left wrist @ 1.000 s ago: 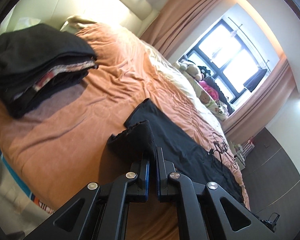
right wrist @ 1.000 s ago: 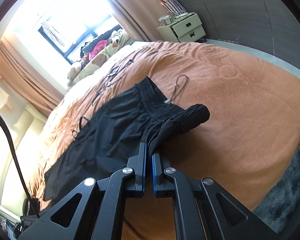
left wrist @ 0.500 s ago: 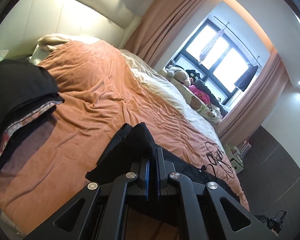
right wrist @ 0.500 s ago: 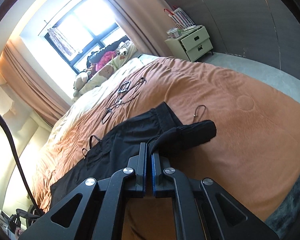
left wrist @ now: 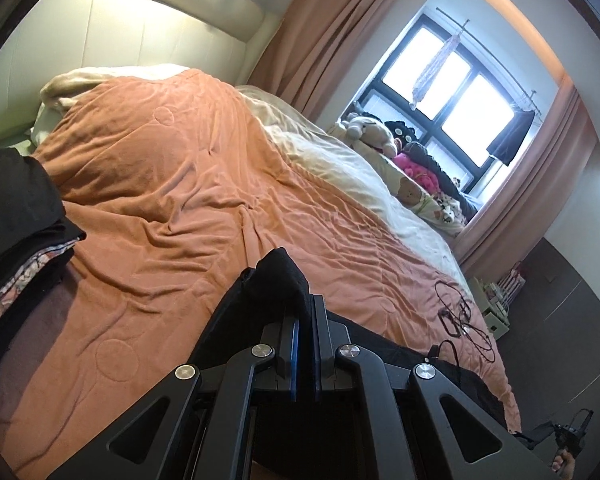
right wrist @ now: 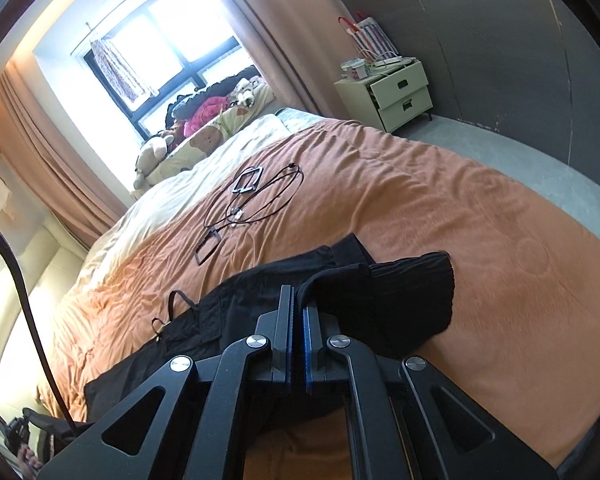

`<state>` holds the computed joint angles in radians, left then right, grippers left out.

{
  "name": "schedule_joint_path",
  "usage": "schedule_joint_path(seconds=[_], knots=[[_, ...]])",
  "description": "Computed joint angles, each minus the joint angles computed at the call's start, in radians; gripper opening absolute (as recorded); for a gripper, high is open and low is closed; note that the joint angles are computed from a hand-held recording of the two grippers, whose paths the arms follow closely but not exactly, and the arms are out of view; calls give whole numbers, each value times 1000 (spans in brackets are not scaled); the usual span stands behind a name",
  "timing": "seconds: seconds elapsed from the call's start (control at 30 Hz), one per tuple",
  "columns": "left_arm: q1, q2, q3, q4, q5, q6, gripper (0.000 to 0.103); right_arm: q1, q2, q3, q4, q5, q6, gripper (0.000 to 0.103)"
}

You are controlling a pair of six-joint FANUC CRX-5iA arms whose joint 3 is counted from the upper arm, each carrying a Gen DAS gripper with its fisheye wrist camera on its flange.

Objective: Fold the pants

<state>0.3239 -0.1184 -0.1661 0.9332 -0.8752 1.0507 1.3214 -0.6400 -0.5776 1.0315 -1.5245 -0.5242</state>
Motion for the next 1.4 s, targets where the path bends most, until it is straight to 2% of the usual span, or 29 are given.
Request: schedule_joint_path(seconds=[0.3,0.6,0.9,1.27,1.37,1.4], knots=[[-71,157,144,-104,41,103,5,-342,140,79,-100,288,187,0],[-118,327,304,-237,36,226,5,-557,292,163,-188,457,323,0],[-163,496,504,-396,-27,392,5,-660,446,277,-246,494,431,0],[-215,654,723,-533,-139,509,6,-740,581,389,-306,480,537,0],[-217,694,784,-548,-203,537,13,-757,621,438,-364,465,604,2],[-215,690,771,-531,-196,527,20,-756,628,448,-372,459,619,4]])
